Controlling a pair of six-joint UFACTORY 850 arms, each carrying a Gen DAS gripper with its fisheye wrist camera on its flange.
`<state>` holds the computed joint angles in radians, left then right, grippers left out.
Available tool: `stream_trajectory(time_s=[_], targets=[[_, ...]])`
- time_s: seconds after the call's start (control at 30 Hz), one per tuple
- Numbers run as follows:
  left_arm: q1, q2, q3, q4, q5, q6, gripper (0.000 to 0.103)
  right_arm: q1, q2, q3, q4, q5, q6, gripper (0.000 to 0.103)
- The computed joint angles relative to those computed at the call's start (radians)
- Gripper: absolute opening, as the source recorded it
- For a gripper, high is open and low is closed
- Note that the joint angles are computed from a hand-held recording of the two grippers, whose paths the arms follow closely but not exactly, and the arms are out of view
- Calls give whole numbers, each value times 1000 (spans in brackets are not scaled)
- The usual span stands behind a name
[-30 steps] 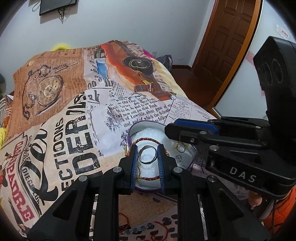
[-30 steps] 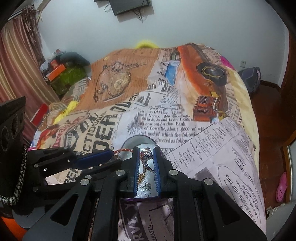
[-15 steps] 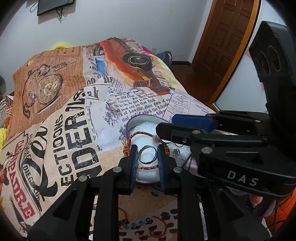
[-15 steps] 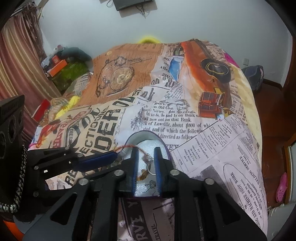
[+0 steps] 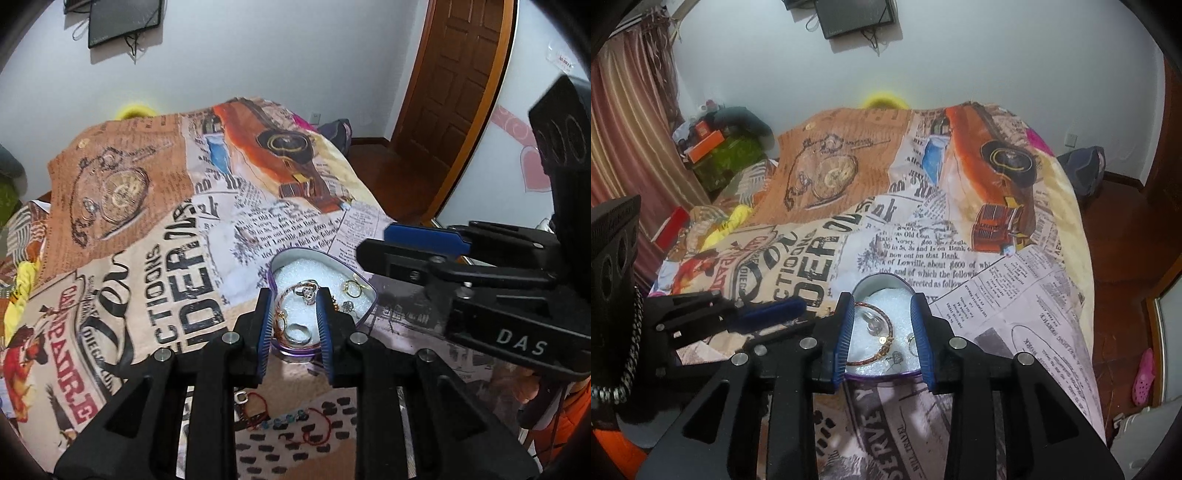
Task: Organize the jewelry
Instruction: 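Lower the pendant into the heart tin and open the left gripper, then withdraw both tools from the tin back toward the beaded bracelet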
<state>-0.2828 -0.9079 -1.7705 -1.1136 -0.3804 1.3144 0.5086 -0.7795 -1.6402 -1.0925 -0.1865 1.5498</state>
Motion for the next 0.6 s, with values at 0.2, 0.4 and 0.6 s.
stream_trajectory(time_s=[0.2,0.4,0.6], targets=[[14,69,87,-119,25,117,23,24,47,54,-228,-10,231,29],[32,125,167,-219,38,224,33,53,66,77,-246,-37,237,29],[60,151,220,-263,53,271,36,70,53,70,-111,-50,99,29]])
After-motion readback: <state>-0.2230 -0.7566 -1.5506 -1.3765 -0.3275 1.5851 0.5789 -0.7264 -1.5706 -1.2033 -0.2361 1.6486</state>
